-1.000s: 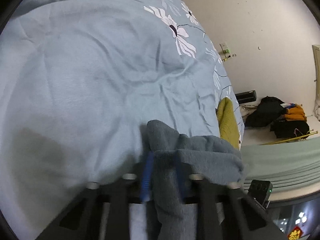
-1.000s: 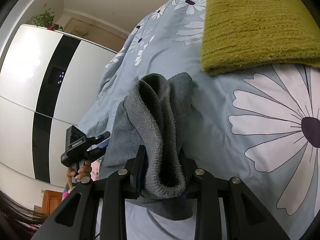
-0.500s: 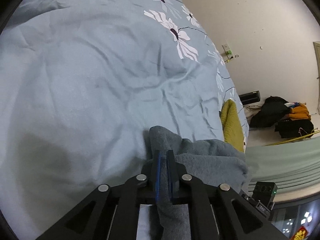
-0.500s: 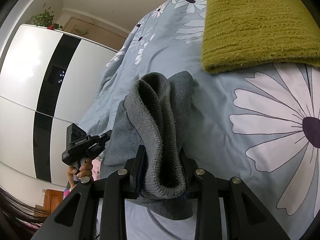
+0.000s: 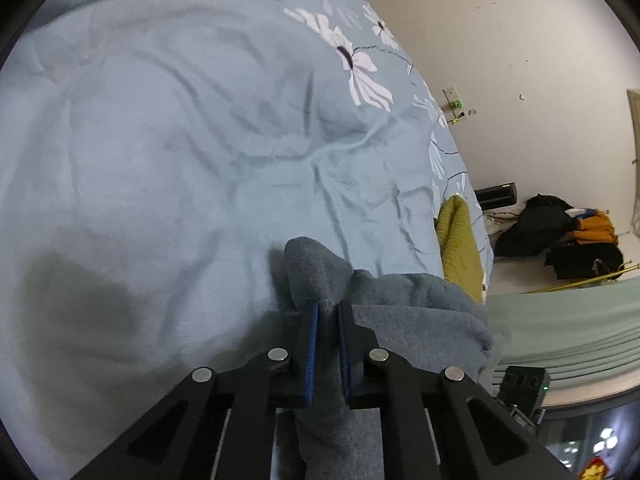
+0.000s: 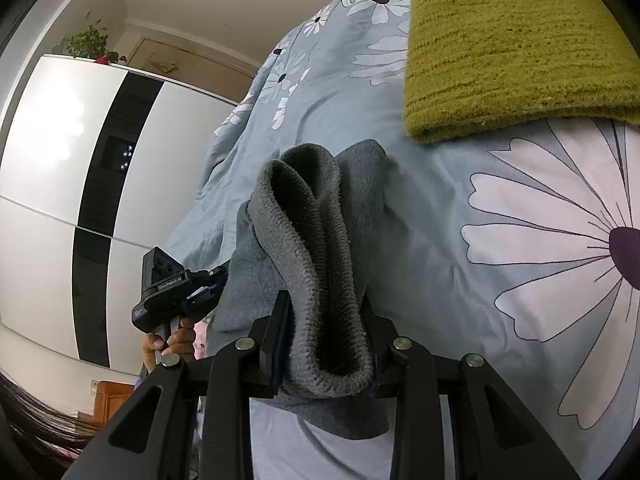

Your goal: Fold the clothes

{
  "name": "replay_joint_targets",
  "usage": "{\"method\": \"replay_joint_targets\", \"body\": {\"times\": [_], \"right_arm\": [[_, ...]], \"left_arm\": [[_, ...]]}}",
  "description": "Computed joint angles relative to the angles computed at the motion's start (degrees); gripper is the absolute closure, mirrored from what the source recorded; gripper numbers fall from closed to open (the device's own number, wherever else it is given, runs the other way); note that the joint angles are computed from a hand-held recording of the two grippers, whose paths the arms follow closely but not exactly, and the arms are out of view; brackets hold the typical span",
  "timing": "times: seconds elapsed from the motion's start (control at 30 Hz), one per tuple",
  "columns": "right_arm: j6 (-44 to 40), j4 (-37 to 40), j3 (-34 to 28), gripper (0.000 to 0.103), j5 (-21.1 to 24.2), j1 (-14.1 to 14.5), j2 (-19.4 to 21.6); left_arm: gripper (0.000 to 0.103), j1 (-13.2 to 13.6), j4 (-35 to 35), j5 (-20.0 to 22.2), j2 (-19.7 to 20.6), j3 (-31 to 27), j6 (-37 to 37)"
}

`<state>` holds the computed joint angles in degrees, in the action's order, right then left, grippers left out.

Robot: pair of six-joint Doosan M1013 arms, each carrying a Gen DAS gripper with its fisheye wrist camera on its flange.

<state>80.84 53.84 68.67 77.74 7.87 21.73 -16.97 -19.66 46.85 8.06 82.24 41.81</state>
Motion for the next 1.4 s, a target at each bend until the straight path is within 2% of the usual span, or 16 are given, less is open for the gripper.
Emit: {"method": "replay_joint_targets", "body": {"times": [0.1, 0.23, 0.3, 0.4, 0.5, 0.53, 0.57, 0.6, 0.63, 0.67, 0.9, 1.0, 1.07, 1.17, 1.27, 1.4], "right_arm": [[0.3, -1.4, -0.4, 0.067, 0.3, 0.2, 0.1], [0.5, -2.0, -0.7, 0.065, 0.6, 0.2, 0.4], [0.6, -1.8, -0.7, 0.065, 0.7, 0.2, 0.5], [0.1, -1.7, -0.6, 0.065, 0.7, 0.3, 0.4], [0.2, -1.4, -0.5, 0.065, 0.4, 0.3, 0.3], [0.3, -1.3, -0.4, 0.065, 0.4, 0.2, 0.3], [0.4, -1.2, -0.4, 0.065, 0.4, 0.2, 0.3], [0.4, -1.2, -0.4, 0.065, 0.3, 0.3, 0.3], [0.4, -1.3, -0.4, 0.065, 0.2, 0.3, 0.2], [0.3, -1.3, -0.4, 0.065, 0.1, 0.4, 0.2], [0.4, -0.9, -0.6, 0.065, -0.6, 0.6, 0.1], [0.6, -0.4, -0.4, 0.065, -0.8, 0.5, 0.2], [0.5, -0.1, -0.4, 0.066, -1.1, 0.5, 0.2], [0.1, 0.1, -0.6, 0.07, -1.7, 0.7, 0.2], [-0.3, 0.0, -0.9, 0.073, -2.8, 0.9, 0.0], [-1.9, 1.7, -1.7, 0.075, -3.4, 0.2, -0.3]], "left_arm": [[0.095, -1.5, 8.0, -0.3, -0.3, -1.8, -2.6], [0.103, -2.5, 17.2, 0.5, 0.2, -4.1, -6.9], [0.103, -1.7, 16.2, 1.0, 0.7, -3.9, -7.3], [0.103, -0.6, 10.1, 1.1, 0.6, -2.6, -3.9], [0.1, -0.7, 6.7, 1.4, 0.0, -1.8, -1.2], [0.09, -0.8, 5.9, 2.0, -0.2, -1.7, -0.4], [0.064, -0.9, 5.1, 2.7, -0.3, -1.6, 0.3], [0.046, -1.0, 4.4, 3.4, -0.4, -1.5, 0.7], [0.034, -1.1, 3.9, 3.5, -0.5, -1.2, 1.0], [0.034, -1.3, 3.1, 3.2, -0.7, -0.8, 1.6], [0.036, -1.7, -5.4, 4.2, -0.1, 0.6, 5.9], [0.038, -2.2, -6.1, 3.1, -0.3, 1.2, 5.6], [0.063, -2.5, -5.0, 2.6, -0.5, 1.2, 4.4], [0.081, -3.0, -2.3, 2.8, -0.5, 0.4, 2.7], [0.087, -4.1, 2.8, 5.0, 0.4, -2.9, 2.4], [0.087, -4.5, 5.4, 6.7, 2.6, -8.9, 5.7]]}}
